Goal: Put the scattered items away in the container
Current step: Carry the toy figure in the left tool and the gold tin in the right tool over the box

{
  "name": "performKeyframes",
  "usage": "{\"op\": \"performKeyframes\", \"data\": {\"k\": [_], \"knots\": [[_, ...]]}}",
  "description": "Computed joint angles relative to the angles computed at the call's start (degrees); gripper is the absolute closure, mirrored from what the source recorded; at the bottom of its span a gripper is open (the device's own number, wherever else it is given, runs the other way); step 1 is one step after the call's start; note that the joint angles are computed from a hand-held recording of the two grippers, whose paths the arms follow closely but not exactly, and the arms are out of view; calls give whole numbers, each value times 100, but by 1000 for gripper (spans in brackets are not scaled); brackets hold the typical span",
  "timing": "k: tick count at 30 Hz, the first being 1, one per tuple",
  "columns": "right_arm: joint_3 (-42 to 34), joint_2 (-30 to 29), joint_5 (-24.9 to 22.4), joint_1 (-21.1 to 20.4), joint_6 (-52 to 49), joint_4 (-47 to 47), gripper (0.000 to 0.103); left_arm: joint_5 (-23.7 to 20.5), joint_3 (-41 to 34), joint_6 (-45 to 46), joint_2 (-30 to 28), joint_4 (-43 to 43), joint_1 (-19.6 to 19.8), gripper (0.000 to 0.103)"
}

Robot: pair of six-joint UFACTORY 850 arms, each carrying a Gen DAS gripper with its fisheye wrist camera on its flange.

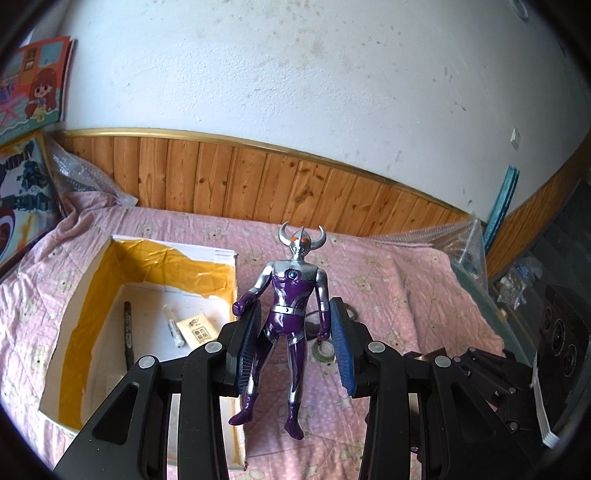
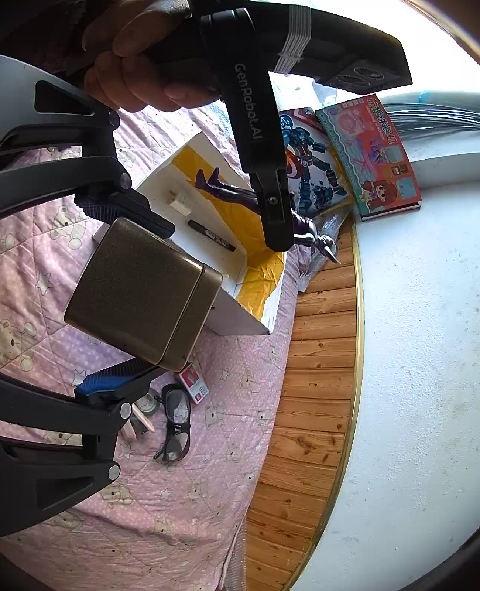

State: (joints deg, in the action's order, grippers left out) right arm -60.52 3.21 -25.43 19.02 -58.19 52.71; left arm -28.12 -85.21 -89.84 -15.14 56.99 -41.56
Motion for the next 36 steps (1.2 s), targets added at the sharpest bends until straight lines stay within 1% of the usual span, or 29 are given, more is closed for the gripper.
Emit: {"op": "performKeyframes", "data": {"k": [8, 18, 25, 30, 36], "knots": [[-237, -93, 38, 228, 67, -14, 38, 253, 270, -520, 182, 178, 230, 64], [-624, -421, 80, 512, 153, -191, 38, 590, 618, -1088, 355, 261, 535, 64], [-950, -738, 75, 606, 340, -513, 38, 844, 755, -1383, 301, -19, 745, 64], [-1255, -1004, 70, 664, 536, -746, 38, 1065, 1010, -1896, 392, -207, 908, 64], [-1760, -1437, -157, 720, 868, -940, 38, 1394, 1322, -2391, 421, -672, 1134, 64]]}}
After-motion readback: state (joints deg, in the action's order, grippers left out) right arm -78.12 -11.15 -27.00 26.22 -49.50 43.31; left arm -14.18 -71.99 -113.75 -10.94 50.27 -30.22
